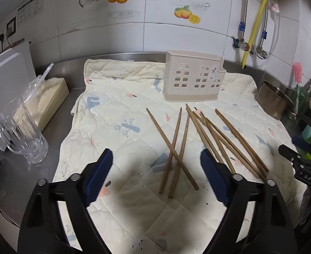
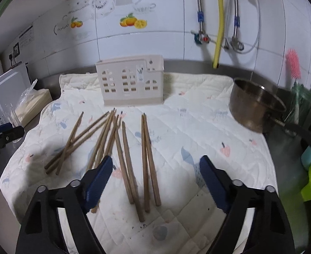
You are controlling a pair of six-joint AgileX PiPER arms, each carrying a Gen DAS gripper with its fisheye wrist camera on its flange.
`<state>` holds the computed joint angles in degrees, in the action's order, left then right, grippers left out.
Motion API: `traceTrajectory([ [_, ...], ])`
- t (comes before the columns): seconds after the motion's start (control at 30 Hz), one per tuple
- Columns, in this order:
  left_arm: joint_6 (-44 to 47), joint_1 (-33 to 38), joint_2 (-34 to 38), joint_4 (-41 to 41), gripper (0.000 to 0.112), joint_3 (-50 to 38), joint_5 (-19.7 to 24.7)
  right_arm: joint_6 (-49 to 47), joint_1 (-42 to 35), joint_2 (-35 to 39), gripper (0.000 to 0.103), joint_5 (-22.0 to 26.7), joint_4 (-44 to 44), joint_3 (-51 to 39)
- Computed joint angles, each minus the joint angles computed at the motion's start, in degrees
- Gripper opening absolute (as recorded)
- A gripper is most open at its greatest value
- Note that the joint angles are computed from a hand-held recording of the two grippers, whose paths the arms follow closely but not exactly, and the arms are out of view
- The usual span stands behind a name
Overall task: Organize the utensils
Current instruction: 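Close the right tool on one wooden chopstick while the left tool grasps another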
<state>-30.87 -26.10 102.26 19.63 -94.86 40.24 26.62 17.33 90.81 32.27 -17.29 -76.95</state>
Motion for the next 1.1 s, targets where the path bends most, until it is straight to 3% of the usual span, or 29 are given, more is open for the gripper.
traceTrajectory([
  [0.4,2.41,0.26,2.06,-3.22,0.055,-1.32,0.58,-15.07,-3.99,3.21,0.031,-2.18,15.05,1.83],
  [0.5,3.33,0.56,2.79,-4.74,0.05,-1.87,0.87,-17.54,-4.18,4.43,0.025,-1.95,16.61,1.09],
  [0.77,4.86,1.32,4.05,-8.25,0.049,-2.62,1.41,-23.19,-5.19,8.56,0.01,-1.41,20.5,-2.03],
  [1.1,7.74,1.84,6.54,-12.99,0.049,-4.6,2.33,-24.98,-5.48,11.42,0.009,-0.8,20.63,-3.73],
])
